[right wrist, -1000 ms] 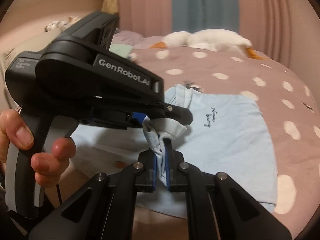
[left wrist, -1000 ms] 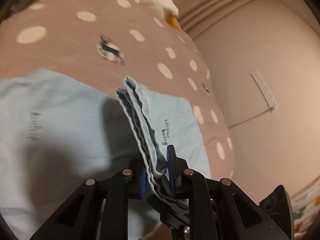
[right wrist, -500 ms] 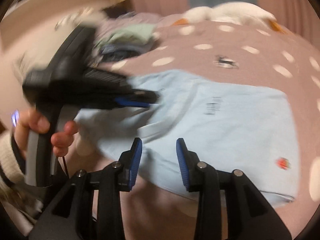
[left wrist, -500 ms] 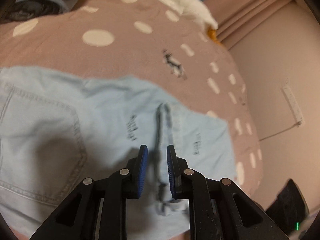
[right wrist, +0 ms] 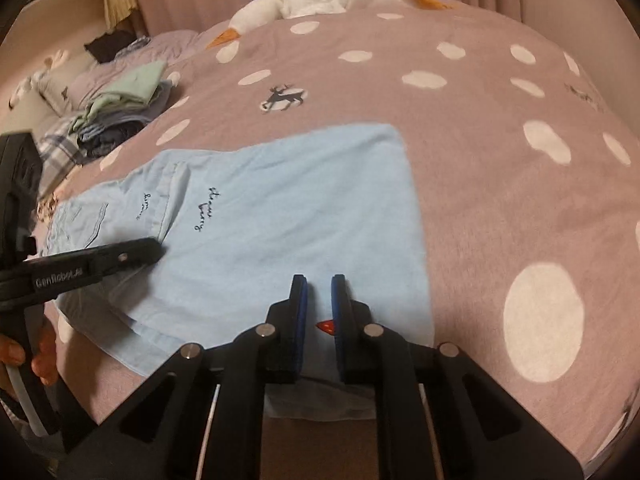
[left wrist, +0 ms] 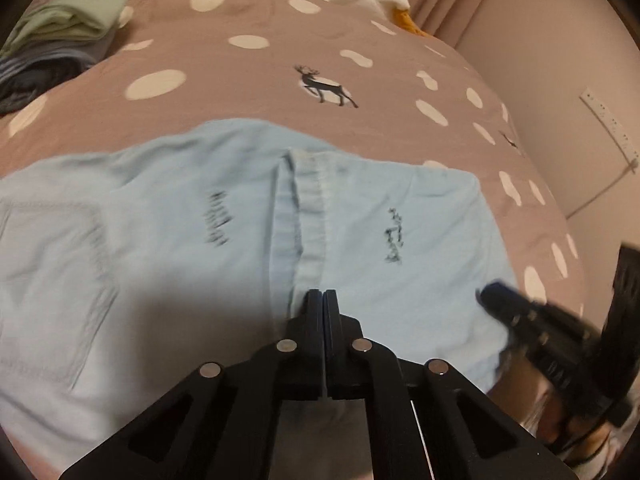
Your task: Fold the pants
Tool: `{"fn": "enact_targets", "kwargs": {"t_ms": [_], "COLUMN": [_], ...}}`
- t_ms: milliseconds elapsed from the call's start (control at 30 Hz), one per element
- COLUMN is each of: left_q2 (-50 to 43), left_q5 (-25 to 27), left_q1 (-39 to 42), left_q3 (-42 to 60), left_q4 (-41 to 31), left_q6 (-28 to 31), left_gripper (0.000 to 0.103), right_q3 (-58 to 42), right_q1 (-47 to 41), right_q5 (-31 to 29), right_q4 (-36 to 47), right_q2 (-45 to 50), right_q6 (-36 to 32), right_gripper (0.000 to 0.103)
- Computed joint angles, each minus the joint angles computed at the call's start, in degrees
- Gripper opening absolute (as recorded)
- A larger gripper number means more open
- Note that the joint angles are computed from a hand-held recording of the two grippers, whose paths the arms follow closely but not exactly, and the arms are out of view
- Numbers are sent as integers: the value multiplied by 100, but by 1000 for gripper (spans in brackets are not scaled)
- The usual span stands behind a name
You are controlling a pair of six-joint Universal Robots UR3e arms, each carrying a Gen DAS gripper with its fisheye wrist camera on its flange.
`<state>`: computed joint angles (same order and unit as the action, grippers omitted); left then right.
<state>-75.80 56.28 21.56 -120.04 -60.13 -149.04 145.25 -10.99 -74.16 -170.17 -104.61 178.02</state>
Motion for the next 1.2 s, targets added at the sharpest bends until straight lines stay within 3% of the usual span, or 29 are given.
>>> {"fn": "enact_targets", "kwargs": {"t_ms": [100,200,300,367,533,600,667,733,833,933,1033,1200], "left_q2": [383,428,383,468,625,616,686,698,661,689,667,737], "left_q5": [34,-19,-64,-127,-230,-225,-304,-309,-305,-323,-219,-259], "left_q1": [177,207,246,335,498,529,664,702,678,715,698,761], "left_q3": [-251,-269,-165,-125,-52,-63,-70,-82,-111,-165,-199,-245], "left_q4": [-76,-169,-332,-584,-1068,-1090,-1295,-1366,-1291,-1284,-1163,-1249], "left_q6": [192,157,168,304,693,716,892,989,919,899,822,930], "left_gripper": [3,3,3,3,3,3,3,4,4,4,13,13], "right_q3": [-203,-1190,-2685,-3489,-4855,-5043,-4891,-4400,-4285,-4740,-4991,-4383], "right_q1": [91,570,1319,1526,1898,1871,1703,1532,1457,1642,1674,1560], "right_q5": [503,818,487,567,597,618,923,1149,1010,546,504,598], "right_q4": [46,97,696,1139,1681,1734,1679,1266,1462,1838,1704,1624], "right_q2": [-44,1045,2347,2995,3827,3963,3765,3359,3139,3591,4023,3464], "right_q6": [-190,-188,-197,-216,-31,31,197,127,108,242,608,773], "right_gripper": [14,13,10,6,7,2,10,9,10,9,2,6]}}
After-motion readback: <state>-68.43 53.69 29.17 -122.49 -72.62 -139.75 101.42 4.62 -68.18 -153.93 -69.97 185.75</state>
